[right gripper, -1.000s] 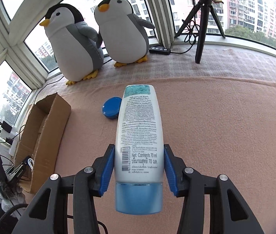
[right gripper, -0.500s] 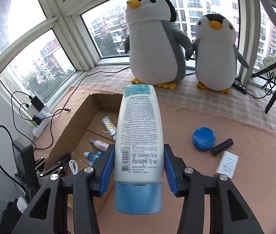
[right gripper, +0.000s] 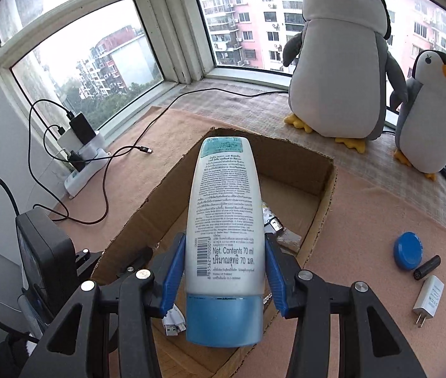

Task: Organize rigid objects
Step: 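Carry the lotion tube into the box and open the right gripper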

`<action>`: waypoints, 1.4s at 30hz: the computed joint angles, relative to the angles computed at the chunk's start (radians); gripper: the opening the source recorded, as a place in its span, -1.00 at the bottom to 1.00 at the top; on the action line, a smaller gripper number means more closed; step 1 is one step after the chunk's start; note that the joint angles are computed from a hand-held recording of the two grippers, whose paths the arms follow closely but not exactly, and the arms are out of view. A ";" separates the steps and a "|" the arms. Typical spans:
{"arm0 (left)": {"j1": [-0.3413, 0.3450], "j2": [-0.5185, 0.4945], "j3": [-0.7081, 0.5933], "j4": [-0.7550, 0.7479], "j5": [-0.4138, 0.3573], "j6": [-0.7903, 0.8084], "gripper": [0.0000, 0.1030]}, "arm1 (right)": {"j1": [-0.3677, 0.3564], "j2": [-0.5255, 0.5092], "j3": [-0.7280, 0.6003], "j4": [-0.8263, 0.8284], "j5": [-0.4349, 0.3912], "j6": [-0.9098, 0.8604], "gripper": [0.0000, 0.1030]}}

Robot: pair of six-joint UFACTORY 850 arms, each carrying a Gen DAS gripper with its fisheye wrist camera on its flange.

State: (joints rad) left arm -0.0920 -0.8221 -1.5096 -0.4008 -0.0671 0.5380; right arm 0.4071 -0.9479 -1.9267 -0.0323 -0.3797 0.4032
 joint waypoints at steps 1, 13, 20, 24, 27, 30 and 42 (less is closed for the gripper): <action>0.000 0.000 0.001 -0.004 0.001 0.004 -0.68 | 0.003 -0.011 -0.014 0.002 -0.007 -0.004 -0.15; 0.000 0.001 0.001 -0.019 0.002 0.020 -0.68 | 0.017 -0.060 -0.085 -0.124 -0.044 0.081 -0.06; 0.000 0.001 0.002 -0.014 0.004 0.015 -0.68 | 0.025 -0.048 -0.073 -0.232 -0.033 0.168 0.31; 0.000 0.001 0.004 -0.019 0.005 0.021 -0.68 | 0.021 -0.043 -0.067 -0.237 -0.035 0.179 0.32; 0.000 0.001 0.003 -0.018 0.005 0.020 -0.68 | 0.020 -0.036 -0.057 -0.260 -0.035 0.200 0.32; 0.000 0.002 0.004 -0.006 0.006 0.008 -0.68 | 0.018 -0.024 -0.039 -0.280 -0.028 0.222 0.32; 0.000 0.003 0.006 0.008 0.008 -0.006 -0.68 | -0.009 0.064 0.117 -0.381 0.012 0.378 0.32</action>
State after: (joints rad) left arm -0.0923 -0.8191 -1.5035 -0.3924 -0.0592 0.5316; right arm 0.3981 -0.8838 -1.8100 -0.4134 -0.3673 0.7814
